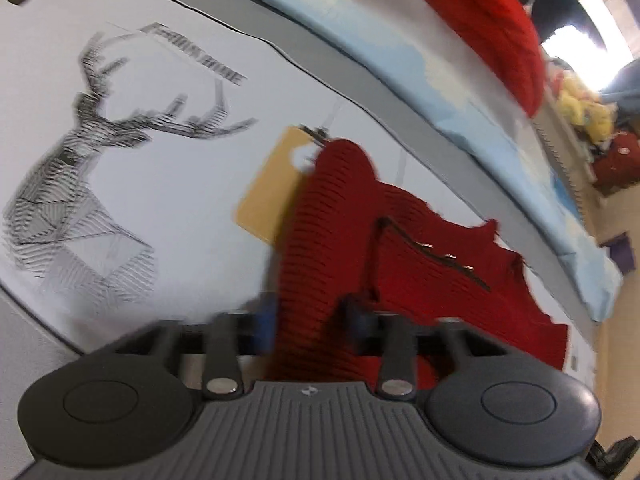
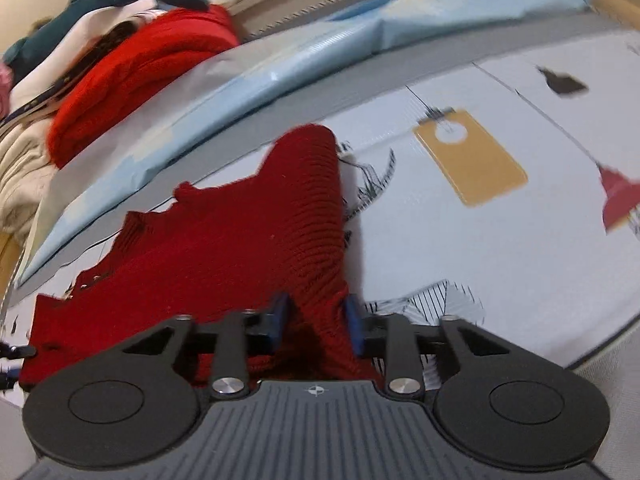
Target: Fold small clothes
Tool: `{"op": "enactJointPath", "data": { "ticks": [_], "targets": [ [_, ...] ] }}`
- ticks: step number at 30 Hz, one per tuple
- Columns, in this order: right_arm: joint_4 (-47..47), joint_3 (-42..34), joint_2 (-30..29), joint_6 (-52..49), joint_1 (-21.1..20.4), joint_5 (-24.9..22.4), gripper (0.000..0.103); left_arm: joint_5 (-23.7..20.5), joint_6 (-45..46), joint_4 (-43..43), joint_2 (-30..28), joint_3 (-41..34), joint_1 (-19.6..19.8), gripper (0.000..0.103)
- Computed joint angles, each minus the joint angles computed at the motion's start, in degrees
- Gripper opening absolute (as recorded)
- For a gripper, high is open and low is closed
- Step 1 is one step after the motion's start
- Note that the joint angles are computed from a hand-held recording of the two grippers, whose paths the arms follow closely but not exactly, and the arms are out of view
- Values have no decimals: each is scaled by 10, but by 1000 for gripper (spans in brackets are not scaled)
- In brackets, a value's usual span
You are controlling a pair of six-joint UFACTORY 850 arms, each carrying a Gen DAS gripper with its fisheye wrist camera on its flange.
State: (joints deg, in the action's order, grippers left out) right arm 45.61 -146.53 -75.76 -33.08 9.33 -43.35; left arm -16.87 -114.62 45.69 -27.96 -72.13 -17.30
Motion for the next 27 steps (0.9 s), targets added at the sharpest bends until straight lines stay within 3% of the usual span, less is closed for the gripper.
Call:
{"op": "enactJointPath", "data": {
  "ticks": [3,5,6,7,9,11,12,14,16,18,23,27],
  "targets": [
    [67,37,29,-25,-16,17,17,12,-26,93,2,-9,-12,20],
    [96,48,39,4,-27,41,9,40,34,90,4,-19,-15,22],
    [90,38,33,49,-32,49,0,24,94,59,-2,-30,-21,25],
    [60,51,37,109,-39,76,0,-16,154,20,-13,-47,-28,27],
    [-37,9,14,203,-41,63,4,-132,257,-59,-43,-90,-41,45],
    [-62,-10,-2,240,-46,38,4,-205,273,-64,-53,-111,-49,45],
    [-55,16,13,222,-46,52,4,-214,245,-32,-46,-108,-54,45],
    [-23,98,66,120,-34,115,8,-211,170,59,-29,-95,-67,45],
    [57,146,94,0,-27,132,18,-193,133,111,-20,-91,-75,45],
    [126,199,128,-120,-10,122,28,-175,121,130,-19,-92,-80,45],
    [246,322,206,-418,54,84,37,-148,126,138,-24,-98,-80,44],
    [243,286,175,-524,115,87,40,-151,103,141,-13,-85,-74,44]
  ]
}}
